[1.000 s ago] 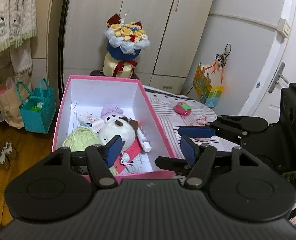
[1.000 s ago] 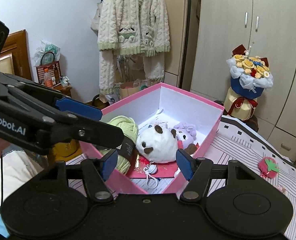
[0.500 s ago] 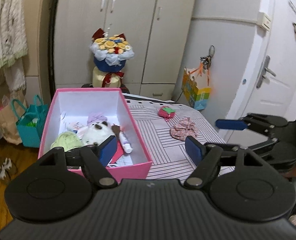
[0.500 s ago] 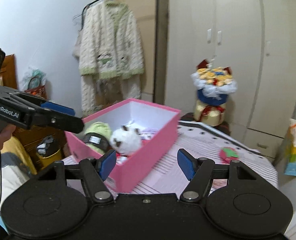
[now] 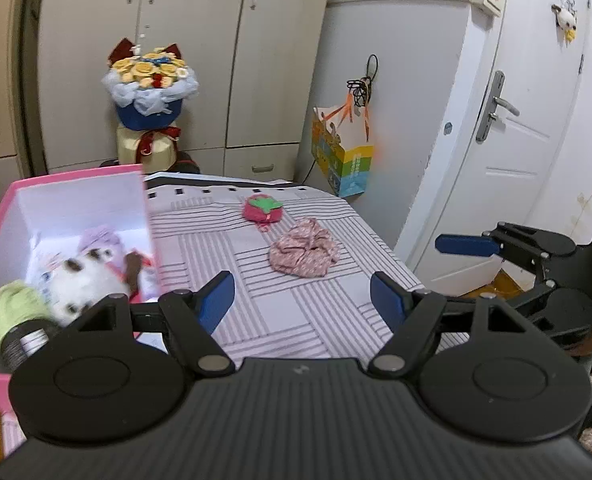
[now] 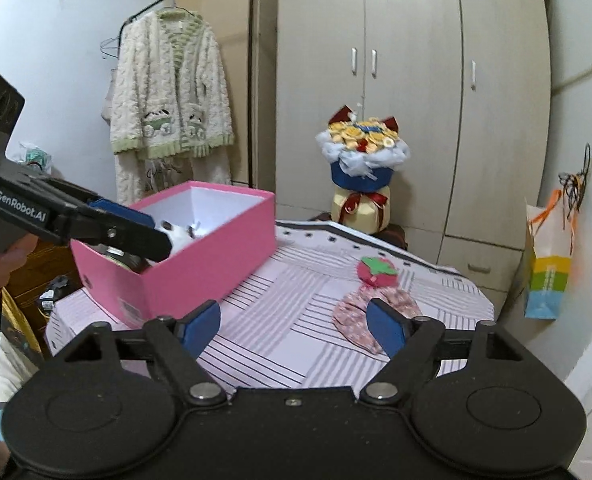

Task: Organize soft objects
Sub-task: 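Move both tools toward the strawberry pouch and floral scrunchie, then close the left tool on the strawberry pouch while the right tool grasps the scrunchie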

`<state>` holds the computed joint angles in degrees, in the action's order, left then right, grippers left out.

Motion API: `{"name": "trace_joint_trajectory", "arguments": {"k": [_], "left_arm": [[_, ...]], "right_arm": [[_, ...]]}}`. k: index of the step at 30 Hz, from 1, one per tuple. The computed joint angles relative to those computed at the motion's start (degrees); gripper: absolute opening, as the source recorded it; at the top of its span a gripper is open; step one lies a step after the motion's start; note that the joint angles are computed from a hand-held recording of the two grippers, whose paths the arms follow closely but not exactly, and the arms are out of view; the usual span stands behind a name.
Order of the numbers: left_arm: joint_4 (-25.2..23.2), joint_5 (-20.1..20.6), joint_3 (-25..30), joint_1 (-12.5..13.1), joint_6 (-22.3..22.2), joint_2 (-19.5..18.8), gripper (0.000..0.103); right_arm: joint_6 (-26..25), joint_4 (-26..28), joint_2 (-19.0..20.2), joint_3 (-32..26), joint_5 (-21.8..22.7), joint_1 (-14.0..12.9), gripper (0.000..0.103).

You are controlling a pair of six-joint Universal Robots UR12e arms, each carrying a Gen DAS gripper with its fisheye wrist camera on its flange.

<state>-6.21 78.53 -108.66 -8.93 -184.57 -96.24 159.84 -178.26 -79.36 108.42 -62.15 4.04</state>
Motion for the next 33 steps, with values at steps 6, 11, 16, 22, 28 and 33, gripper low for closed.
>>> {"name": "trace_joint_trajectory", "arguments": {"k": [6,11,16,22,28,33], "left_arm": [[3.5,4.0,3.9,-1.9,0.0,-5.9,0.079],[4.5,6.4,8.5,-2.5,-3.0,-11.2,0.079],[2.1,7.8,14.2,-2.8,-7.3,-16.3,0.079],[-0.1,9.6,21.1,-3.2,-7.3,-21.3,0.079],[-3.8,12.2,26.5,-3.9,-8.2,-24.8,0.079],[-7.7,16.1,30.7,-4.5,-8.8,-27.8,0.079]], "right_arm": [[0.9,-0.6,3.7,-1.7,2.9,-2.1,0.087],[-2.4,1.1,7.8,-5.2,3.7,-2.8,0.09],[-4.6,4.5,12.1,-10.0,4.6,-3.2,0.093],[-9.9,9.3,15.9,-15.1,2.9,-2.6,0.095],[-9.2,11.5,17.7,-17.4,7.0,-2.9,0.098],[-10.3,12.5,18.9,-19.2,3.3,-1.6,0.1]]}}
